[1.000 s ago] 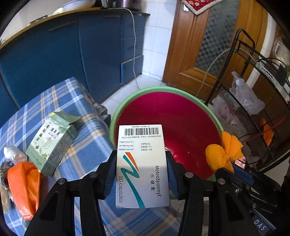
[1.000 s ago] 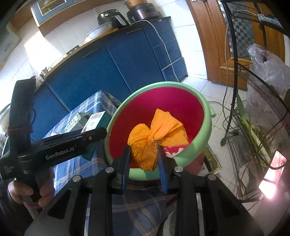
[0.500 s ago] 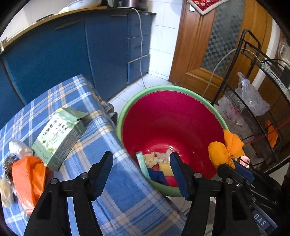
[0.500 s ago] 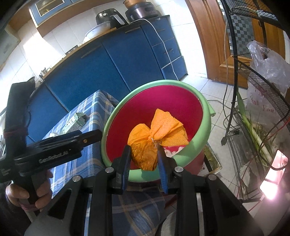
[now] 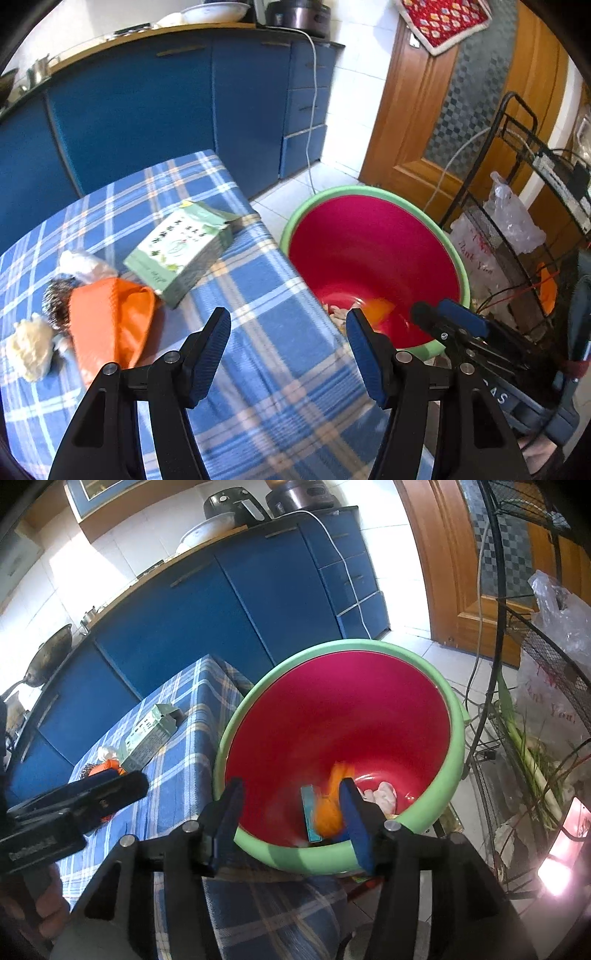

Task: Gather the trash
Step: 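Open both tools to drop the box and glove into the bucket, then move both open tools back over the table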

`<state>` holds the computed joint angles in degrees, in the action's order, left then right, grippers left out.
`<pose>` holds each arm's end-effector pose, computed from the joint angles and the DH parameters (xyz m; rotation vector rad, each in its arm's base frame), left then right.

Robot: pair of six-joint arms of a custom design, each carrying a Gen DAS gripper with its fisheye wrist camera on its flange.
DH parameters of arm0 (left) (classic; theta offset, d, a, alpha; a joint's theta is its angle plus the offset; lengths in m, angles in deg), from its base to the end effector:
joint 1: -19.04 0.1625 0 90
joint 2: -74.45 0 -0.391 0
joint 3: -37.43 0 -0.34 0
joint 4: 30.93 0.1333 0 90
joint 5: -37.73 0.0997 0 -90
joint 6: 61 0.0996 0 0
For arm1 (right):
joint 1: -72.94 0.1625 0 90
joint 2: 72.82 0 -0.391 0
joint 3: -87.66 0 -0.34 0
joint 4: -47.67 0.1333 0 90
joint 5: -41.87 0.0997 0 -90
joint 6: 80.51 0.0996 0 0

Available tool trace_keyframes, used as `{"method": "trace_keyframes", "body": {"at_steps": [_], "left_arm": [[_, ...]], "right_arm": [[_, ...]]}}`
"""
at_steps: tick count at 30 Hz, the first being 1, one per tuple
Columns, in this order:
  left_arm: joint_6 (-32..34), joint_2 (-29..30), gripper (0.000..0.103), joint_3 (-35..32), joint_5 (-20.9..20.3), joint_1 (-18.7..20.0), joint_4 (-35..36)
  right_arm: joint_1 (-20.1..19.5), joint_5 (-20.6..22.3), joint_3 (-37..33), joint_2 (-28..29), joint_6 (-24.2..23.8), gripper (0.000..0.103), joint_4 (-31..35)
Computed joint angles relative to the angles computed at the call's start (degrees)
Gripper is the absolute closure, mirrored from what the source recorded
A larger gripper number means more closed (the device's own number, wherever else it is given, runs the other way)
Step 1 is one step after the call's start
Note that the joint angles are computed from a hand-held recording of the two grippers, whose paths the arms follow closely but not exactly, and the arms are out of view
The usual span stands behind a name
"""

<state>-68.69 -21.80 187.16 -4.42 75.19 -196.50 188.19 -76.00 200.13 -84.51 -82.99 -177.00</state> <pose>0.0176 -0.3457 0.2535 0.3364 2.3545 -0.8053 0.2709 -0.3710 -0.1098 0.4385 -2.6089 0.9171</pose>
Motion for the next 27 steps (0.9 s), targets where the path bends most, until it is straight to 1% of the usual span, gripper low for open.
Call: {"method": "trace_keyframes", "body": {"at_steps": [4, 10, 15, 17, 22, 24, 27], "left_arm": [[-1.58, -4.75, 0.036, 0.93, 0.50, -0.74, 3.30], [-3.97, -12.52, 0.036, 2.08, 2.21, -2.23, 9.70], [-4.85, -19.47, 0.036, 2.64, 4.16, -2.99, 14.61], [-5.25, -22.39, 0.036, 2.67, 5.06, -2.98, 16.66], [-4.65, -27.84, 0.036, 2.26, 6.87, -1.70, 19.68], [-3.31, -29.49, 0.036, 1.97, 7.57, -0.69, 19.75], [-1.20, -31.03, 0.036, 1.36, 7.85, 1.15, 18.99]], "right_arm": [[0.67, -0.15, 0.78, -0.45, 0.68, 0.048, -0.60], [2.98, -1.01, 1.15, -0.88, 0.75, 0.047, -0.74], [5.21, -2.27, 1.16, -0.87, 1.63, 0.042, -0.11], [5.98, -3.08, 0.92, -0.84, 2.14, 0.041, 0.55], [7.90, -4.51, 0.09, -0.53, 3.15, 0.040, 1.96], [8.61, -5.08, -0.33, -0.13, 3.44, 0.038, 2.35], [9.44, -5.98, -1.06, 0.35, 4.01, 0.038, 3.89]]}}
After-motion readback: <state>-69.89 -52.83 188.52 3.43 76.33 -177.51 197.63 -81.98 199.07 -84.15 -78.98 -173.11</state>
